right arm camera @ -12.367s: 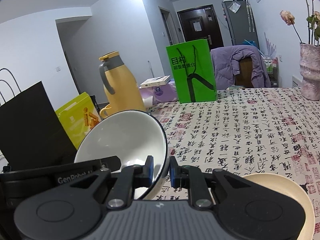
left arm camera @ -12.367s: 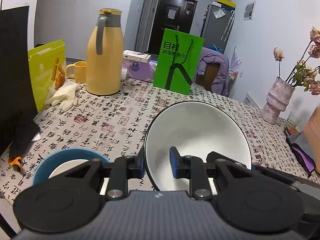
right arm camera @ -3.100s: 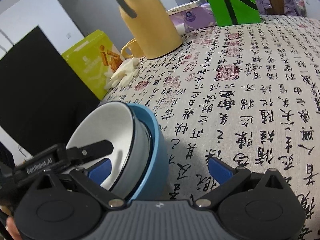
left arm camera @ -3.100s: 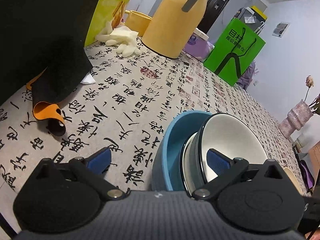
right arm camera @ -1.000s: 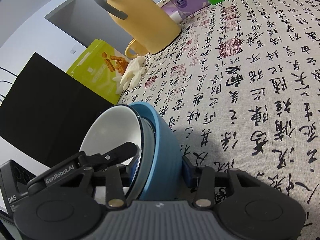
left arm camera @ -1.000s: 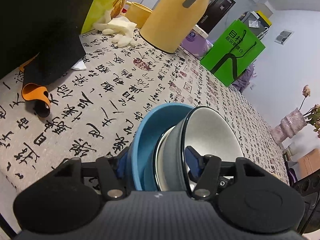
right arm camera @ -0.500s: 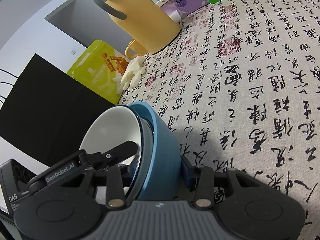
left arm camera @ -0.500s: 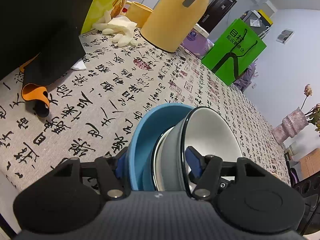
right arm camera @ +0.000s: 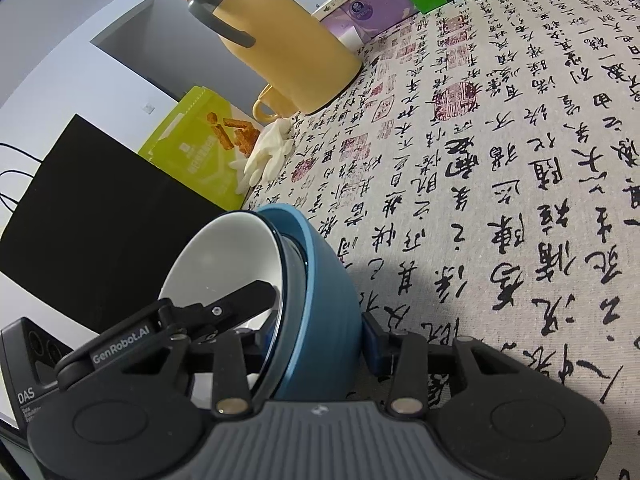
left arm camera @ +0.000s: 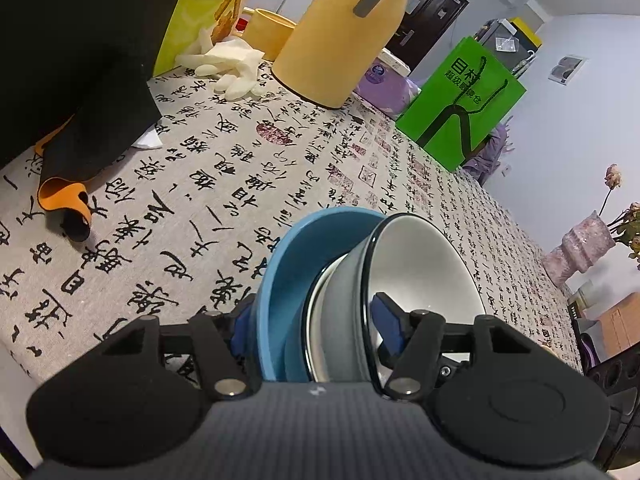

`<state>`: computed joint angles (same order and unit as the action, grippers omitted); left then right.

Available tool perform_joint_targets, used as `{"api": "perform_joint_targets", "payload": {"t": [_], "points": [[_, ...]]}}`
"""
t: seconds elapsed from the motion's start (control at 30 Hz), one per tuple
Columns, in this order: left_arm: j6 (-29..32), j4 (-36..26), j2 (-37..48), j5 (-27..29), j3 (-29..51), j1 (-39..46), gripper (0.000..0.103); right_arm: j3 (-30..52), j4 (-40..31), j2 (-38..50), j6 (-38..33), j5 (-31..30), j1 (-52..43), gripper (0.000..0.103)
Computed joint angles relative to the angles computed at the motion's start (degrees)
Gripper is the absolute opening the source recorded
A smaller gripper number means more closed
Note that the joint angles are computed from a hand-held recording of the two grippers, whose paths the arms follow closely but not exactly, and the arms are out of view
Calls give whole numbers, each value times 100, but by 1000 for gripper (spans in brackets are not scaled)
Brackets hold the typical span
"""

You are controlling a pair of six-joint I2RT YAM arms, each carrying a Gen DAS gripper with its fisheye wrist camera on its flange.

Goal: Organize plates and bowls
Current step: 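Close the left gripper on the blue bowl rim while the right gripper closes on it, then lift the blue bowl stack and carry it toward the cream plates with both grippers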

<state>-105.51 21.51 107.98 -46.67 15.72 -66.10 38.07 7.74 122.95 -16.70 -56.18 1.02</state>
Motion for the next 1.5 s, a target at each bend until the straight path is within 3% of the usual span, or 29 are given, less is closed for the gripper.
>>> {"api": "perform_joint_targets", "payload": {"t": [1.0,1.5], "points": [[-2,-1830,-491,-337,1111,-284,62,433,-1766,-289,-1355,-506,-1006,39],[296,-2068,-368,-424,1677,-296,62,885,-2862,-258,-2216,-609,-1594,38]]}}
